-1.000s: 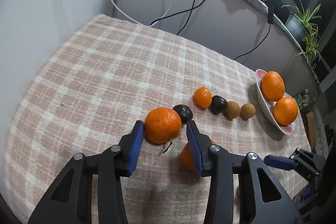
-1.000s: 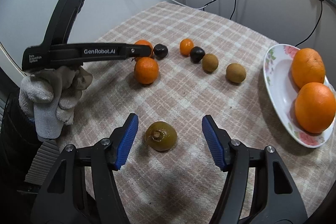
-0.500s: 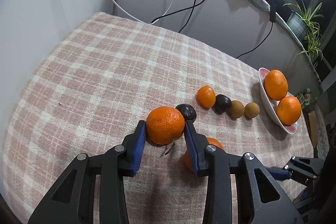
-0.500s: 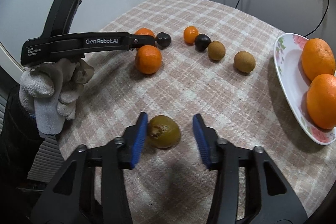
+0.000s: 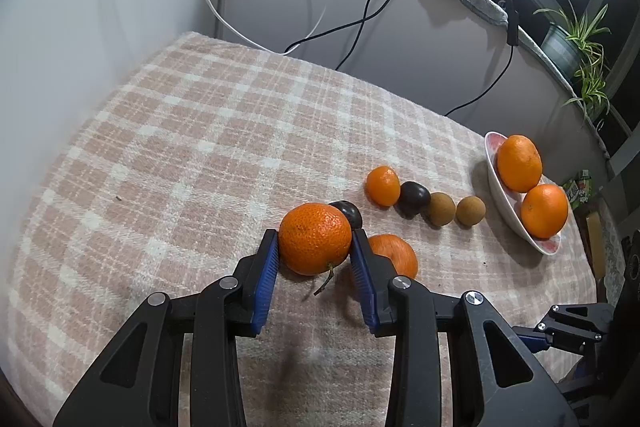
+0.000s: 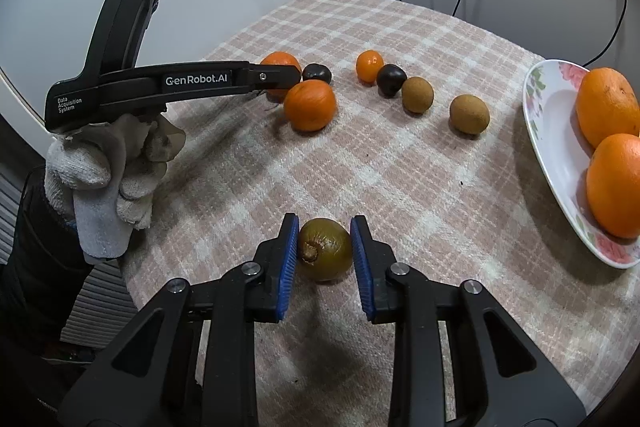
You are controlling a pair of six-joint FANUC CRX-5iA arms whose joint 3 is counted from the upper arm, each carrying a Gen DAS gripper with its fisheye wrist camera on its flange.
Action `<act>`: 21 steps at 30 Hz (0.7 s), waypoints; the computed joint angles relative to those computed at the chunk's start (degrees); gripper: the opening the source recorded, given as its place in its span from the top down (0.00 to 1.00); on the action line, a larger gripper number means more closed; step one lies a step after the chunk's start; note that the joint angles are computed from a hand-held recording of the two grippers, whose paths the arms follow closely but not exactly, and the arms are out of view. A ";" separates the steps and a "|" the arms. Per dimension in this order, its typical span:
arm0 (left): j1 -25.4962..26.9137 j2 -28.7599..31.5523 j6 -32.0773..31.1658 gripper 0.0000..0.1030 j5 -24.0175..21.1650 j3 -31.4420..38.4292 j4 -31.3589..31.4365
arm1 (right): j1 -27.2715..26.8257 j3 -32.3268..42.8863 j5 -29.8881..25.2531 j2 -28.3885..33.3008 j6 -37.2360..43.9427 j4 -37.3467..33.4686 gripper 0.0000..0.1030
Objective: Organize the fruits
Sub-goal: 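Close the right tool on the brown kiwi while the left tool grips the small tangerine, then carry the kiwi and tangerine over the plate with both tools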
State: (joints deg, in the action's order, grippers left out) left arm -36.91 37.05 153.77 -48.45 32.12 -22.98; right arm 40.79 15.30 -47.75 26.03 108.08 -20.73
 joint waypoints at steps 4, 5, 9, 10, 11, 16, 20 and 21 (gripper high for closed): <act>-0.07 0.17 -0.19 0.67 -0.22 0.38 -0.20 | -0.08 -0.03 0.19 0.05 0.21 -0.09 0.74; -0.09 0.07 -0.03 0.67 -0.11 0.27 -0.31 | -0.15 -0.10 0.36 -0.04 0.09 -0.25 0.74; -0.55 -0.69 0.95 0.67 -0.07 -0.08 -1.67 | -0.37 -0.81 1.50 -0.81 -0.03 -0.27 0.74; -0.64 -0.84 1.08 0.67 -0.03 -0.11 -1.94 | -0.49 -1.15 1.66 -1.20 -0.06 -0.34 0.74; -0.76 -1.10 1.25 0.67 0.17 -0.21 -2.24 | -0.67 -1.31 1.95 -1.47 -0.18 -0.38 0.74; -1.34 -0.95 0.46 0.67 0.56 1.20 -2.75 | -1.54 -1.05 3.30 -1.99 -0.64 -0.41 0.74; -1.66 0.32 -1.55 0.67 1.19 3.49 -1.85 | -2.62 -1.39 4.85 -2.96 -1.37 -0.13 0.74; -1.71 0.79 -2.24 0.67 1.39 4.20 -1.40 | -2.86 -1.49 5.16 -3.14 -1.58 0.03 0.74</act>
